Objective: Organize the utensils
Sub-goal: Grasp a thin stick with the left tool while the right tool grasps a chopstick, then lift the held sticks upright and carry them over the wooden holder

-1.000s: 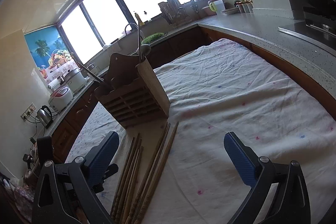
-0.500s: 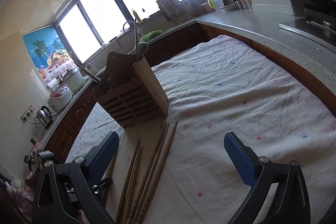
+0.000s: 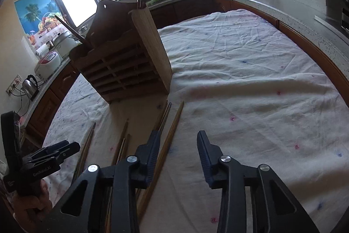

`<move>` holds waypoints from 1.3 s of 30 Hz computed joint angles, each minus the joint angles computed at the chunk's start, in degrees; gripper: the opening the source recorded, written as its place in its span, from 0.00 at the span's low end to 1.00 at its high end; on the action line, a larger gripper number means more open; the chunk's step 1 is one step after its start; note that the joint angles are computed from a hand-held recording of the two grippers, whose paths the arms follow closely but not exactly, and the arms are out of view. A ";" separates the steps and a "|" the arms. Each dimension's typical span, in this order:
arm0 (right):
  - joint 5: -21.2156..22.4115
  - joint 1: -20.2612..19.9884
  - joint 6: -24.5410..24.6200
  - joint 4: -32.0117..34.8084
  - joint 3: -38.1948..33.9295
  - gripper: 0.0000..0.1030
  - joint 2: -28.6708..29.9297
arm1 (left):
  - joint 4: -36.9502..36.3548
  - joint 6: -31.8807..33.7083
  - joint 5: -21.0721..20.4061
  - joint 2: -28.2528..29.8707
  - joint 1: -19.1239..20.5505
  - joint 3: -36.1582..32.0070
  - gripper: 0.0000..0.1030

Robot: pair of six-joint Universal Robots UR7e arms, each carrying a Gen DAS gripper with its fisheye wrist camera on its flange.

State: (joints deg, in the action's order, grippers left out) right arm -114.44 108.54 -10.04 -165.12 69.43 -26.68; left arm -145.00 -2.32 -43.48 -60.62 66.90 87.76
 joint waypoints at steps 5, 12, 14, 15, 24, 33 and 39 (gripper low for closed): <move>-1.52 -0.01 -0.53 5.98 -6.41 0.21 3.66 | -0.07 2.94 0.08 2.18 0.75 -2.70 0.44; -4.50 0.38 -2.93 8.92 -13.66 0.15 8.09 | -1.05 8.69 3.24 5.21 0.60 -5.41 0.39; -4.76 0.30 -3.02 9.15 -14.83 0.13 8.74 | -0.91 9.01 2.65 5.80 0.82 -6.40 0.39; -4.84 0.27 -3.27 9.10 -15.31 0.13 9.05 | -0.83 8.99 2.41 5.99 0.89 -6.74 0.38; -5.40 0.43 -4.42 7.74 -15.33 0.08 9.46 | -2.17 10.89 0.34 6.09 0.60 -6.10 0.06; 3.45 0.94 -1.30 2.04 -5.15 0.05 2.08 | -6.72 6.89 -7.98 -2.47 0.01 0.55 0.04; 8.21 3.04 -3.29 -5.35 0.50 0.05 -3.10 | -12.23 6.80 -13.00 -8.51 -2.23 4.49 0.04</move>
State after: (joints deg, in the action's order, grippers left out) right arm -106.23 111.57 -13.33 -170.46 69.92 -29.77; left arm -157.23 4.48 -56.48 -69.13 64.67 92.25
